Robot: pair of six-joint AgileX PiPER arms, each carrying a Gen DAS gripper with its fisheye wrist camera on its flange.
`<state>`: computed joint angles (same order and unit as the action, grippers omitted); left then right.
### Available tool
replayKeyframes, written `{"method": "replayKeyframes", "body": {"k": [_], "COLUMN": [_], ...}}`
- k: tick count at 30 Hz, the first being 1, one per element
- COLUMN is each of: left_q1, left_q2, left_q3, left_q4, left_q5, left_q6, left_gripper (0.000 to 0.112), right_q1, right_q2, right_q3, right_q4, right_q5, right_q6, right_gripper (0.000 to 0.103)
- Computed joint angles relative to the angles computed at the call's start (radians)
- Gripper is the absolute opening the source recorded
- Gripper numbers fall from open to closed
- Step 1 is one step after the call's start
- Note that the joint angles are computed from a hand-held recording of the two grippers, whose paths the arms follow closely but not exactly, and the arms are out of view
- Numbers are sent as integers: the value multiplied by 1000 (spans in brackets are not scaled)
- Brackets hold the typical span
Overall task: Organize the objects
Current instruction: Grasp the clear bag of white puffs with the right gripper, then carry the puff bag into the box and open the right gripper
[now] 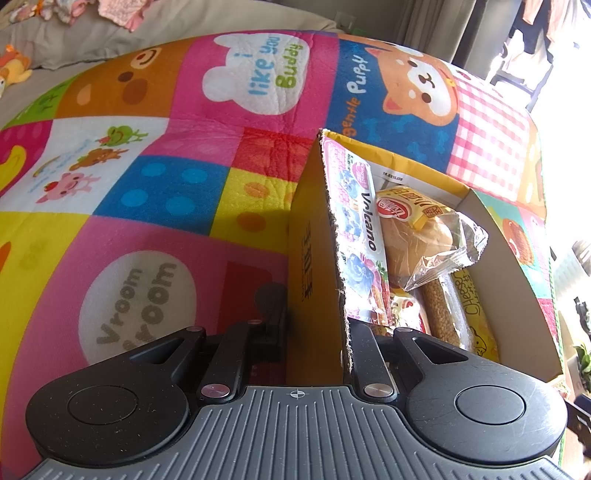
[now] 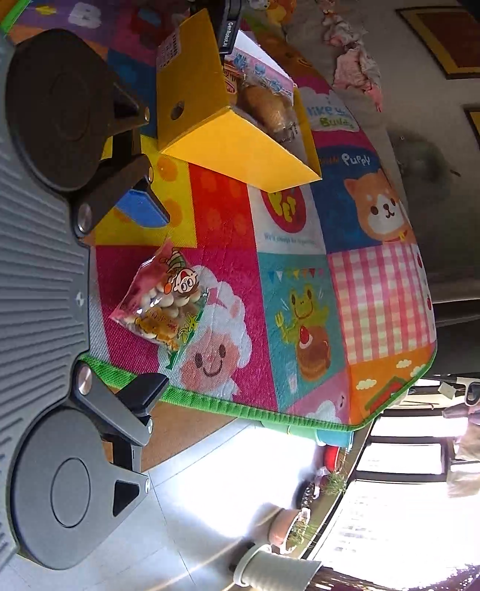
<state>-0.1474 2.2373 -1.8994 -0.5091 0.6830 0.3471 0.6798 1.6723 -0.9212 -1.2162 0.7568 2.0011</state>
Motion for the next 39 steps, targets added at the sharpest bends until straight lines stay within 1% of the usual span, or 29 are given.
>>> {"method": "replayKeyframes", "body": {"k": [4,6,8,10,11,12,15,17,20,21,23,25,27,32,35,39], "left_q1": [1,2,3,4,3,3,2,2,2,2,2,3,3,3,2,2], "left_q2": [0,0,0,0,-1,0,0,1,1,1,1,2,2,2,1,1], "left_q3": [1,3,4,4,5,4,1,0,0,-1,-1,-1,-1,0,0,1], "left_q4": [-5,-9,-11,-12,-12,-13,-9,-8,-8,-9,-9,-9,-9,-10,-9,-10], "left_q5": [0,-1,-1,-1,-1,-1,1,2,2,2,2,3,3,2,2,1], "left_q6": [7,13,15,16,17,17,14,13,13,14,14,15,15,16,16,17], "left_gripper": [16,16,16,17,16,17,16,16,17,17,16,16,16,16,16,16], "right_q1": [-60,-91,-105,-90,-82,-75,-49,-25,-9,2,47,92,118,120,84,30], "right_q2": [89,134,147,148,140,124,67,16,-85,-112,-153,-168,-172,-112,-53,68], "right_q3": [-103,-151,-152,-154,-145,-131,-92,-76,-67,-68,-92,-133,-182,-327,-414,-557], "right_q4": [41,96,106,106,97,92,92,128,260,286,292,260,233,161,148,159], "right_q5": [-19,-30,-46,-20,-17,-21,-50,-67,-140,-151,-130,-84,-66,-53,-84,-106], "right_q6": [-55,-132,-143,-158,-152,-157,-199,-273,-457,-497,-550,-564,-590,-668,-720,-798], "right_gripper": [88,89,89,82,68,67,64,63,63,63,63,63,63,63,63,63]}}
